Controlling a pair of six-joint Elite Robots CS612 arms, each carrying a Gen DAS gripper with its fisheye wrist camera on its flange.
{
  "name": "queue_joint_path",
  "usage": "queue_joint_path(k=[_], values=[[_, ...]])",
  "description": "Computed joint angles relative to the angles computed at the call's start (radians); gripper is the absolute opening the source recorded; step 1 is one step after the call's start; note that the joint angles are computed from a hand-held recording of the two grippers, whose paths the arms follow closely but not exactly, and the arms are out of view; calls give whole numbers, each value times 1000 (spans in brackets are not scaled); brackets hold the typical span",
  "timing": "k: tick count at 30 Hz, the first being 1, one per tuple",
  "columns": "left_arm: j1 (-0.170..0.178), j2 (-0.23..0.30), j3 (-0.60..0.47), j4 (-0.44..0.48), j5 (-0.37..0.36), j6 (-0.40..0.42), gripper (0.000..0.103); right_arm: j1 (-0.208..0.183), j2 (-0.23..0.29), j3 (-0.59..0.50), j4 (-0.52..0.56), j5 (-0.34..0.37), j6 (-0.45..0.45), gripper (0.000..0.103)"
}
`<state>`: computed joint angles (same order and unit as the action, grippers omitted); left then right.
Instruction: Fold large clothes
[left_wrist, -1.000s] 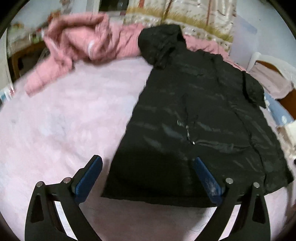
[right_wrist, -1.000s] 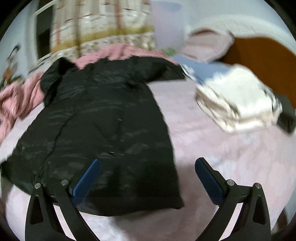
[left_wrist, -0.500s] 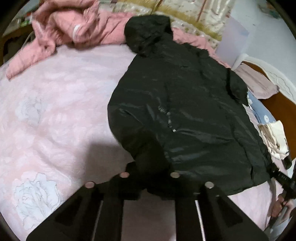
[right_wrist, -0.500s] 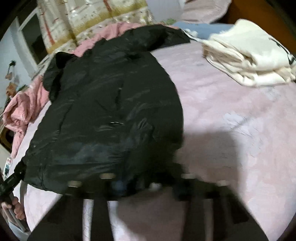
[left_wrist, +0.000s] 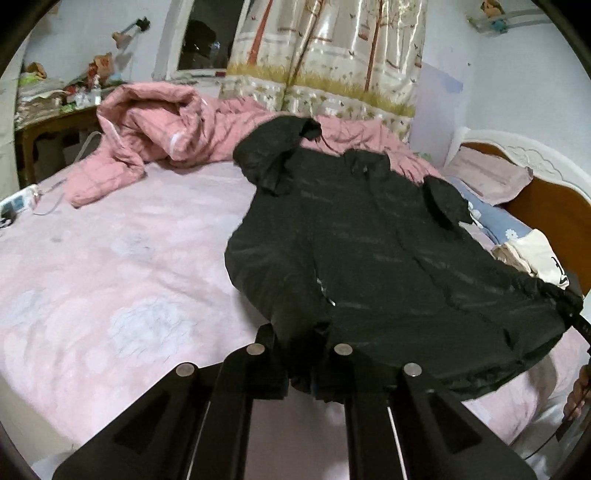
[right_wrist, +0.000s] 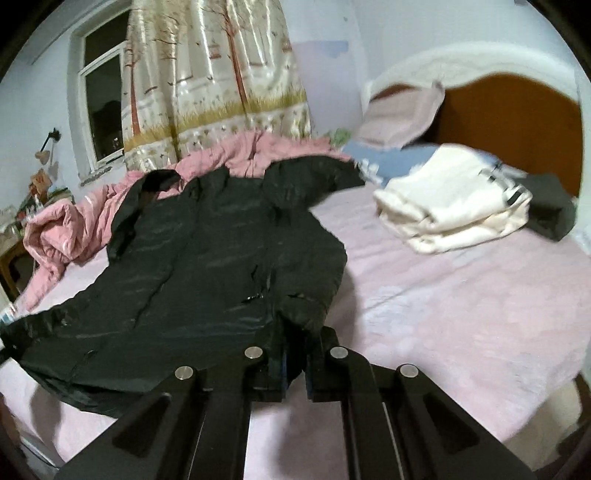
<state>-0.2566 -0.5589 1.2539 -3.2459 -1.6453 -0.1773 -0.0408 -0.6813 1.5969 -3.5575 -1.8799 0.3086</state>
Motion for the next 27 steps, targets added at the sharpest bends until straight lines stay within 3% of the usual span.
queue_joint_path(k=[4,7,9,13,18,21,23,24,25,26,27], values=[[-8,-34,49,-55,41,-4,7,14,-18,35,-83,-33,-3,7],[-26,-33,-3,-18,123,48,7,21,-12,-4,-101,-83,-35,7],[-36,-8,-92,67,161,53,7,22,9,-89,-47,-121,-71,7],[-45,90,-315,268,226,58,7,9,69,-262,109,-127,-79,6],[-51,247,-589,497,280,91,8,-2,183,-471,312,-132,-135,6],[-52,337,-730,599,280,96,11,-15,232,-552,479,-105,-93,7],[-56,405,-863,728,297,76,24,-25,246,-570,553,-77,-50,7],[-56,418,-888,742,298,71,27,-30,253,-583,589,-64,-20,7],[-57,417,-880,714,299,80,33,-36,253,-582,595,-43,-8,8],[-59,402,-843,663,313,97,51,-44,248,-573,584,-6,6,12],[-62,381,-793,604,341,119,64,-52,240,-555,551,19,17,26]])
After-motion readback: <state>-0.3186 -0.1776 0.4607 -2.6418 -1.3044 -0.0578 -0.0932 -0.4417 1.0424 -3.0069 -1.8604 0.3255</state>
